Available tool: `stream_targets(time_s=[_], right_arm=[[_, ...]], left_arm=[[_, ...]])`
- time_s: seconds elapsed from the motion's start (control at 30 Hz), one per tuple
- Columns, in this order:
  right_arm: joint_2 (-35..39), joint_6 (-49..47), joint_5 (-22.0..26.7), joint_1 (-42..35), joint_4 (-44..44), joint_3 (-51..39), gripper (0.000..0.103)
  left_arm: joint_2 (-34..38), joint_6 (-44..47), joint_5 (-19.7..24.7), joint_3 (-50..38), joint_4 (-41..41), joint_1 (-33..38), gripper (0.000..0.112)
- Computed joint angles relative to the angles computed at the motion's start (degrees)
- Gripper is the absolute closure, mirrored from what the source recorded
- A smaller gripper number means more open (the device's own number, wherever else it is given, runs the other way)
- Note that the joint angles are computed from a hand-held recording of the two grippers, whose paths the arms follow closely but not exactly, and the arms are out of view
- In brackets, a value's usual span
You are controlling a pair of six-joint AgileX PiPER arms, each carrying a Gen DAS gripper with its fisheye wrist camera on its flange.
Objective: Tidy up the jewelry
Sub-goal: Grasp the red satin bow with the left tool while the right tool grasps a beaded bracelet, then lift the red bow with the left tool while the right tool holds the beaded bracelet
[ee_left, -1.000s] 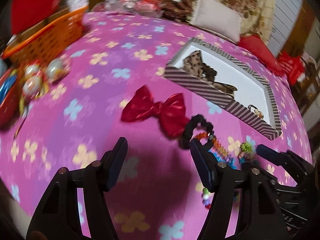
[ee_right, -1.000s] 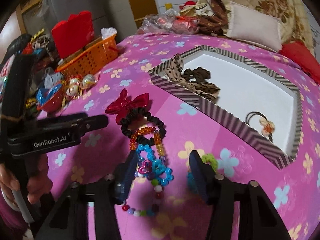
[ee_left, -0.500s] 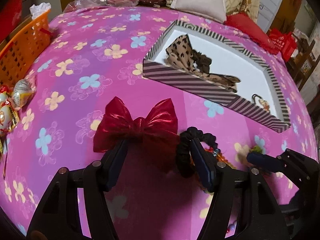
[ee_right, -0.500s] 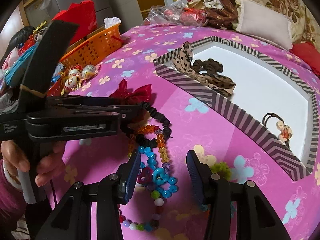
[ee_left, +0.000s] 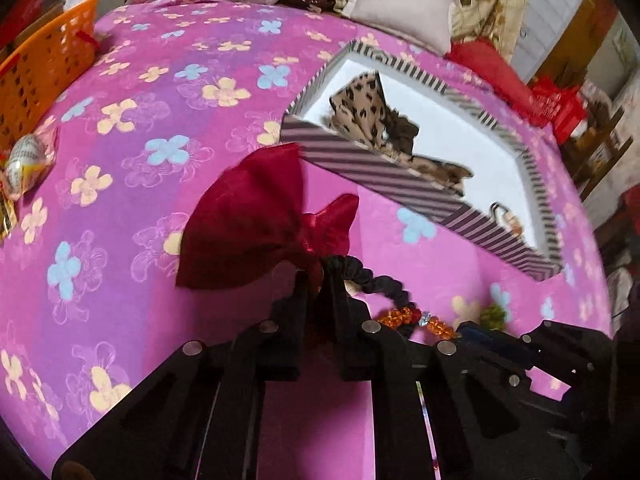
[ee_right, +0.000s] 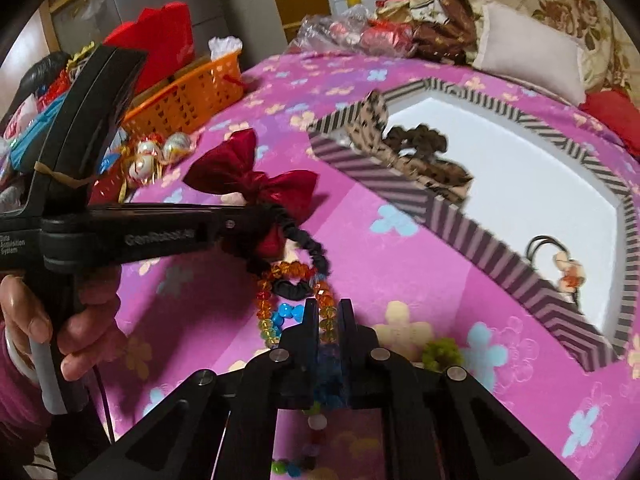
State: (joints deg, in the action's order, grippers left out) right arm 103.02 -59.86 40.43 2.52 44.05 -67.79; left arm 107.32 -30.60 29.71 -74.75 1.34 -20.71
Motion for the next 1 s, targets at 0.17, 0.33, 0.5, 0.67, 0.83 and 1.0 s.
stream_targets(time_s=[0.17, 0.33, 0.5, 0.67, 0.83, 1.0], right_arm=[[-2.4, -0.3, 0.9, -1.4, 0.4, 0.5, 0.095], [-5.1, -0.6, 2.8, -2.8, 1.3, 0.3, 0.095], [-7.4, -1.0, 4.5, -3.8, 2.1, 0.0, 0.095], [-8.2, -0.9, 4.4, -3.9, 2.0, 0.9, 0.095], [-8.8, -0.7, 4.6, -3.9, 2.0, 1.5, 0.095], [-9.0, -0.8, 5.0, -4.1, 2.7, 1.3, 0.095]], left_arm=[[-3.6, 0.7, -1.0, 2.8, -2.6, 0.8, 0.104], [-7.4, 2.8, -0.8, 5.2, -5.7, 0.7, 0.104], [-10.2, 1.6, -0.1, 7.4, -4.2, 0.1, 0.104], [-11.1, 0.6, 0.0, 10.5, -3.5, 0.5, 0.103], [-11.7, 5.3, -1.4, 15.7, -9.6, 2.7, 0.098], [-14.8, 14.4, -4.5, 20.7, -20.3, 6.0, 0.078]])
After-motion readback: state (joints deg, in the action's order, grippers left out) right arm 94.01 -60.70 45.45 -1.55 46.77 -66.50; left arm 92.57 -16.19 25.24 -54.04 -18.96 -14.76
